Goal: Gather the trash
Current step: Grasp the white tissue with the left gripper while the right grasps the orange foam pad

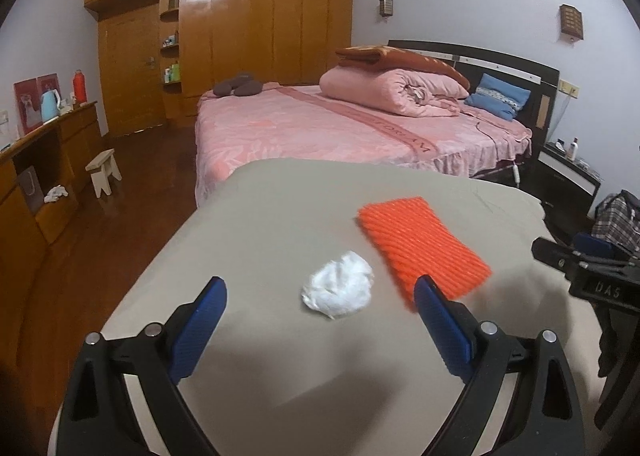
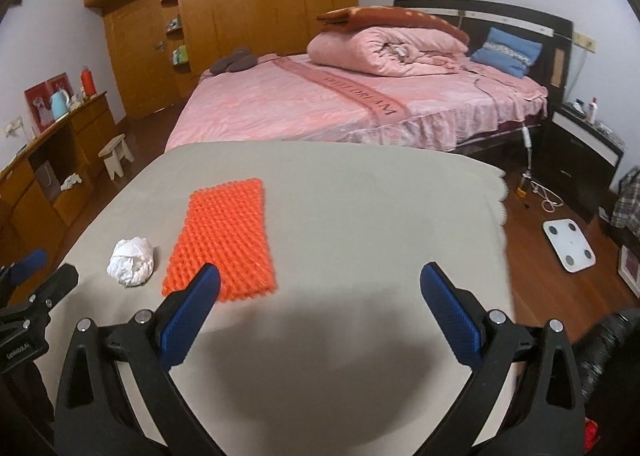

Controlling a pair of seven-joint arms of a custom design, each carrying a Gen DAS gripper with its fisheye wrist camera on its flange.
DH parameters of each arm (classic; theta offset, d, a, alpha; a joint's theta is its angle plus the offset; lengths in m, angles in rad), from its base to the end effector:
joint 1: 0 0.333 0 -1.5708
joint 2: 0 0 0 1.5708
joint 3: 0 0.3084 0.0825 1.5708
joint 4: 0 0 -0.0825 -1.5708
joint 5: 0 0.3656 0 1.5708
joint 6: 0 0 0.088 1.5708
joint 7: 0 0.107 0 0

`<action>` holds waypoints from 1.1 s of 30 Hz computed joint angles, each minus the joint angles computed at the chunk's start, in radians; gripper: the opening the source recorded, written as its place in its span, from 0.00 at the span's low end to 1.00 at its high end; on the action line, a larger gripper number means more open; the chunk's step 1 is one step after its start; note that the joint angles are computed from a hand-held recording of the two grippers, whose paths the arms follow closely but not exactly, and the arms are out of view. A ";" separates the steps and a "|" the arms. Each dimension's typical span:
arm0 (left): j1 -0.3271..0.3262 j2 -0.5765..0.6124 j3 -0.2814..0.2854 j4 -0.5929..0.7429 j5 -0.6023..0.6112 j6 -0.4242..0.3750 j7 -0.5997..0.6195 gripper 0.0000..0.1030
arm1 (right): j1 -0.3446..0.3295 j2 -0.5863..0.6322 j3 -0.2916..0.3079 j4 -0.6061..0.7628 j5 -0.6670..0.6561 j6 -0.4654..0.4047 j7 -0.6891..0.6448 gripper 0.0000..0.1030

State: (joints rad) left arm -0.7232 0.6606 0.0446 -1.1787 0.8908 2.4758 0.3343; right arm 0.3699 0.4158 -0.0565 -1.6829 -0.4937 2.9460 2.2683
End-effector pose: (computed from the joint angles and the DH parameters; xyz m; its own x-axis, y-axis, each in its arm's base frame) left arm 0.5853 -0.4892 0.4738 -0.0204 -0.9994 0.0284 -0.5700 -0.0117 -0.8215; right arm 0.6465 0.2486 0.4569 0.1112 -0.9905 -0.0805 -0.6442 -0.0101 -0.7648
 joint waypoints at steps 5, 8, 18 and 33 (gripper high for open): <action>0.017 0.025 0.013 0.027 -0.007 0.003 0.001 0.90 | -0.027 0.107 0.061 0.144 0.076 -0.054 -0.106 0.94; 0.026 0.037 0.015 0.039 -0.020 0.005 0.012 0.90 | -0.032 0.164 0.079 0.226 0.125 -0.093 -0.155 0.94; 0.028 0.063 0.030 0.060 -0.047 0.002 0.023 0.90 | -0.022 0.310 0.104 0.437 0.231 -0.219 -0.281 0.94; 0.038 0.073 0.025 0.058 -0.073 0.010 0.022 0.90 | -0.077 0.292 0.218 0.402 0.454 -0.231 -0.524 0.21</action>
State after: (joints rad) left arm -0.6851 0.7334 0.0694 -1.1202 0.8181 2.4857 0.3560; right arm 0.2929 0.7082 0.1612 -1.2804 -0.0396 2.7146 1.7443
